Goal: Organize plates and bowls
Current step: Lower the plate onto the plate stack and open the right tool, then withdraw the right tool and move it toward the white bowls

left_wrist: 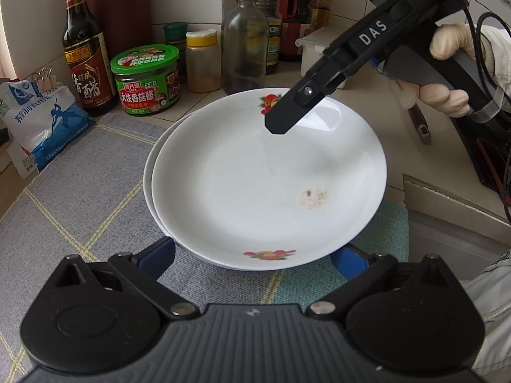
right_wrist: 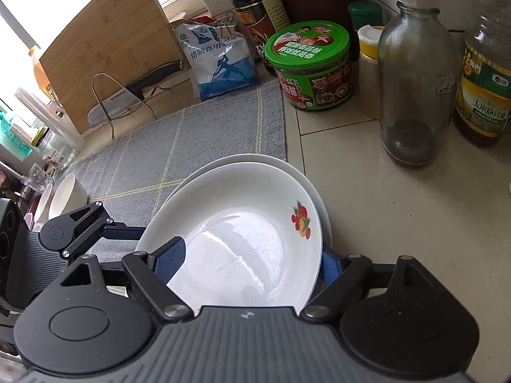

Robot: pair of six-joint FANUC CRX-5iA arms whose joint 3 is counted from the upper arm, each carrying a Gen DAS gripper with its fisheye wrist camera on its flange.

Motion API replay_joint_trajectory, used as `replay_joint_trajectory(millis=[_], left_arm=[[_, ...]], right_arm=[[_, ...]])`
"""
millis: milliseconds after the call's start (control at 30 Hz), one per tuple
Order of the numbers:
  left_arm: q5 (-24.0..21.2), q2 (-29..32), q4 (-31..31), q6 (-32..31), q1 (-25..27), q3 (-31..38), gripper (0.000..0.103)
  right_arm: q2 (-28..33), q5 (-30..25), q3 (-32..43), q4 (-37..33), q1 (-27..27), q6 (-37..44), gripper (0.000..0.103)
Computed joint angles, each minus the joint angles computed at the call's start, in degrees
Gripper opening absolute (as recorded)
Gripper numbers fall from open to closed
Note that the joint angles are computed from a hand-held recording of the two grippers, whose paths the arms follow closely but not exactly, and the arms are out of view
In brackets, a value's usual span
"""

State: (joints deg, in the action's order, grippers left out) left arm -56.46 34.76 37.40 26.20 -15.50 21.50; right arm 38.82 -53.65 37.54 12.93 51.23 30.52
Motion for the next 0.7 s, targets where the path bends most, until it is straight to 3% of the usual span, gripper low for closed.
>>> replay_joint_trajectory(millis=[533, 700], left_arm=[[3.07, -1.69, 0.75, -0.51, 0.13, -2.96, 0.102], [4.6, -2.55, 1.72, -0.79, 0.39, -4.65, 0.102]], right_arm=[[4.36, -10.51, 7.67, 3.42, 1.75, 0.62, 0.098], [4.18, -10.7, 6.92, 5.63, 2.7, 1.31, 0.101]])
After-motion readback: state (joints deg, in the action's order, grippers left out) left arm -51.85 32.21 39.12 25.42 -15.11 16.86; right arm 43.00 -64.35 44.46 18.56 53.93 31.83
